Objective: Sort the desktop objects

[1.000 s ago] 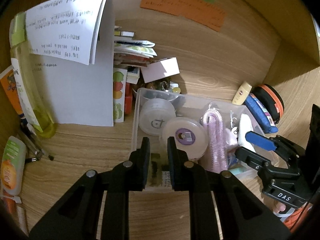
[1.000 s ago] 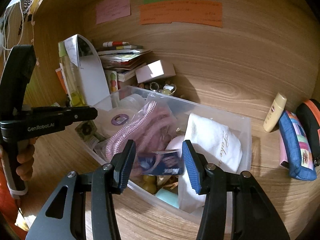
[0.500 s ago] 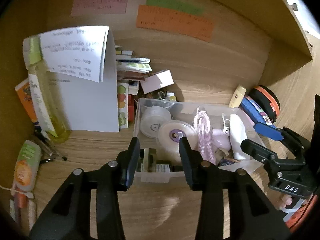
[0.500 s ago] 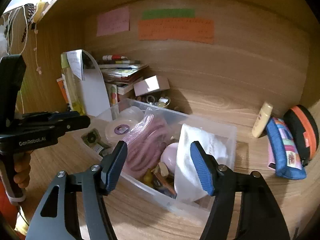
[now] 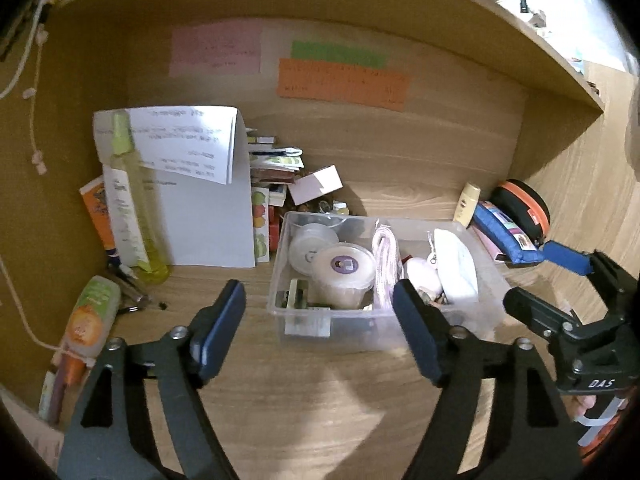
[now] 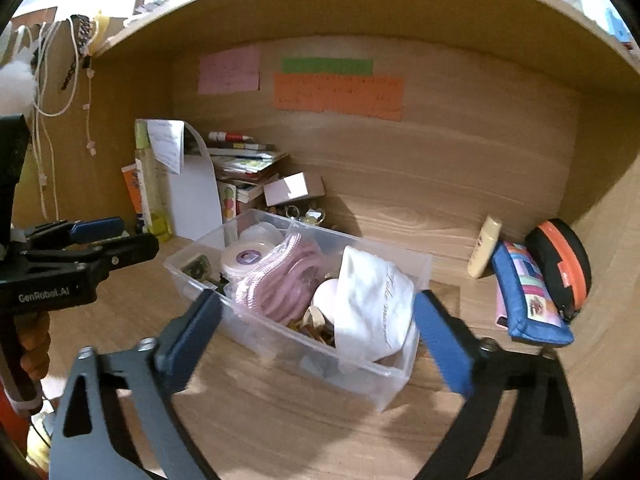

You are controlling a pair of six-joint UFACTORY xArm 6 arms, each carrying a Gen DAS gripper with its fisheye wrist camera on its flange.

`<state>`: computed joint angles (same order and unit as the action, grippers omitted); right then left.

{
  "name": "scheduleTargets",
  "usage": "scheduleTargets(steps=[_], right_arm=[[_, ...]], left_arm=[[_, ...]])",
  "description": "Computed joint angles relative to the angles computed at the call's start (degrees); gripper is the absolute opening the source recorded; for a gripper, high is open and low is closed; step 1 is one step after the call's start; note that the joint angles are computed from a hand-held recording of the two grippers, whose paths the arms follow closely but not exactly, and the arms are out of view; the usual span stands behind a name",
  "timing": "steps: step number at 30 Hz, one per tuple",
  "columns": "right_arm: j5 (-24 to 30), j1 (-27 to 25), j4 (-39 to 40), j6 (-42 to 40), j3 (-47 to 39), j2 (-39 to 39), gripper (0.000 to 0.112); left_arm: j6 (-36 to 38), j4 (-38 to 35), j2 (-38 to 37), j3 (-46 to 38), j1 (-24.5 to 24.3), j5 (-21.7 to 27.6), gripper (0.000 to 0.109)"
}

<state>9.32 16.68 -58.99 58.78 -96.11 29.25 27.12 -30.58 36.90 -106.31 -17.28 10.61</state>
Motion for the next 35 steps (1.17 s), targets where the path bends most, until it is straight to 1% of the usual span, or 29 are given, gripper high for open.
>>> scheduleTargets(steps=[2, 4, 7, 9, 11, 14, 16, 19, 22, 26, 28, 30, 32, 33, 34, 35], right_arm=[[0.38, 0.09, -8.15, 7.61, 1.63, -1.97, 0.102], [0.73, 0.32, -12.46, 11.49, 3.1, -3.56, 0.102], [1.83, 0.93, -17.22, 16.48, 5.28, -5.71, 0.103], [2.48, 1.29, -20.07, 19.85, 6.65, -6.97, 0.103], [2.15, 1.33, -22.1, 22.27, 7.62, -7.79, 0.103], [1.79, 1.38, -24.46, 25.16, 9.18, -9.03, 0.103], [1.71, 1.38, -24.48, 25.77, 9.78, -9.38, 0.103], [1.8, 1.37, -24.08, 26.22, 10.4, -9.71, 0.103], [2.11, 1.39, -24.62, 27.39, 11.1, -10.25, 0.103], [1.91, 1.31, -25.07, 28.12, 11.43, -10.56, 0.103], [1.71, 1.24, -24.86, 27.84, 11.45, -10.52, 0.103], [2.02, 1.32, -24.53, 27.61, 11.56, -10.57, 0.103], [1.68, 1.14, -23.58, 26.74, 11.39, -10.31, 0.103], [1.55, 1.04, -23.25, 26.53, 11.38, -10.24, 0.103], [1.38, 0.94, -22.84, 26.26, 11.33, -10.14, 0.103], [1.13, 0.8, -22.09, 25.65, 11.27, -9.97, 0.103]], left_arm=[[1.98, -2.36, -2.37, 3.7, -0.46, -2.07, 0.089], [5.44, -6.35, -4.42, 6.61, -0.89, -3.47, 0.093], [7.43, -8.8, -6.57, 9.94, -1.48, -5.54, 0.095], [6.57, -7.91, -7.52, 11.89, -1.75, -7.38, 0.096], [3.67, -4.6, -8.3, 13.93, -1.8, -9.29, 0.096], [2.85, -3.32, -9.03, 15.5, -1.94, -9.91, 0.096], [5.5, -5.91, -9.56, 16.06, -2.24, -9.39, 0.096], [6.31, -6.45, -10.29, 17.36, -2.73, -10.38, 0.096], [9.87, -10.18, -10.59, 17.59, -3.41, -10.86, 0.096], [18.28, -19.32, -10.47, 16.56, -4.49, -11.38, 0.097], [24.15, -25.62, -10.14, 15.31, -4.97, -11.51, 0.097], [27.06, -28.75, -10.0, 14.46, -5.0, -10.75, 0.097], [32.05, -33.83, -9.89, 13.64, -5.35, -10.92, 0.097], [32.28, -33.82, -9.87, 13.6, -5.47, -11.23, 0.097], [30.23, -31.41, -9.87, 13.91, -5.44, -11.22, 0.097], [26.43, -27.5, -9.85, 14.37, -5.26, -11.23, 0.097]])
